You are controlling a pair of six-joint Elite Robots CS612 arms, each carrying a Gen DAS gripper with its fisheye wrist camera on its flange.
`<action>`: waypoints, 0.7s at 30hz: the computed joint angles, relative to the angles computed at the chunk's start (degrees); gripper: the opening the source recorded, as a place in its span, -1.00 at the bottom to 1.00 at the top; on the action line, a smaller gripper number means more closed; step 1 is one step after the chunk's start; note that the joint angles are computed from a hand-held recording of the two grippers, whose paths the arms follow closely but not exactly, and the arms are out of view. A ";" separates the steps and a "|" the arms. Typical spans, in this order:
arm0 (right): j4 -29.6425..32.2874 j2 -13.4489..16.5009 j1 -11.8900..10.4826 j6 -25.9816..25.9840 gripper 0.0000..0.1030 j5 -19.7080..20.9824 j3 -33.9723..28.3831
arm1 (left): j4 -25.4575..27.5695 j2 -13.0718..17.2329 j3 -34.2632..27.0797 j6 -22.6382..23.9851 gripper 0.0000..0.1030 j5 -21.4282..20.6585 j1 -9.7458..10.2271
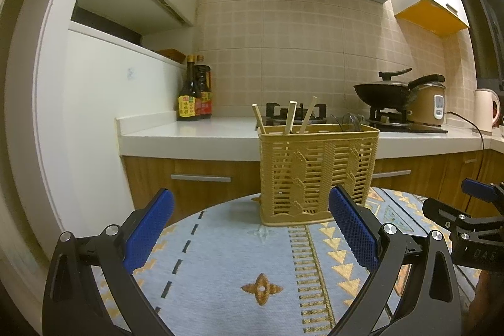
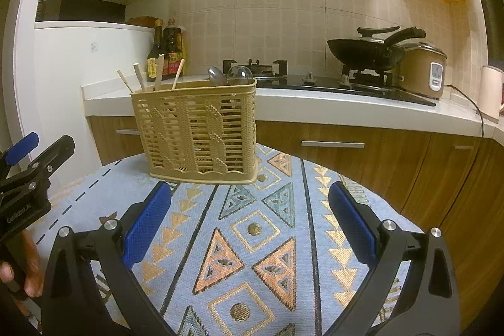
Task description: Organize utensils
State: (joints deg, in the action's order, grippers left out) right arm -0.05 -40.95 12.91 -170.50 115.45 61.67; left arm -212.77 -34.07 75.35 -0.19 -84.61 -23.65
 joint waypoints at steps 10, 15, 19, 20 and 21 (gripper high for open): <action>-0.27 0.03 0.00 -0.19 0.85 0.13 0.06 | 0.15 -0.03 0.08 0.47 0.85 -0.41 -0.08; -0.44 -0.04 -0.02 0.13 0.85 0.35 0.23 | 0.46 -0.11 0.16 0.56 0.85 -0.64 -0.07; -0.43 0.05 0.08 -0.06 0.85 0.59 0.12 | 0.92 -0.13 0.22 0.94 0.85 -1.06 -0.05; -0.39 0.09 0.10 -0.11 0.85 0.68 0.04 | 0.83 -0.13 0.25 0.96 0.85 -1.08 -0.06; -0.37 0.11 0.15 -0.12 0.85 0.78 -0.01 | 0.88 -0.10 0.22 0.97 0.85 -1.09 -0.06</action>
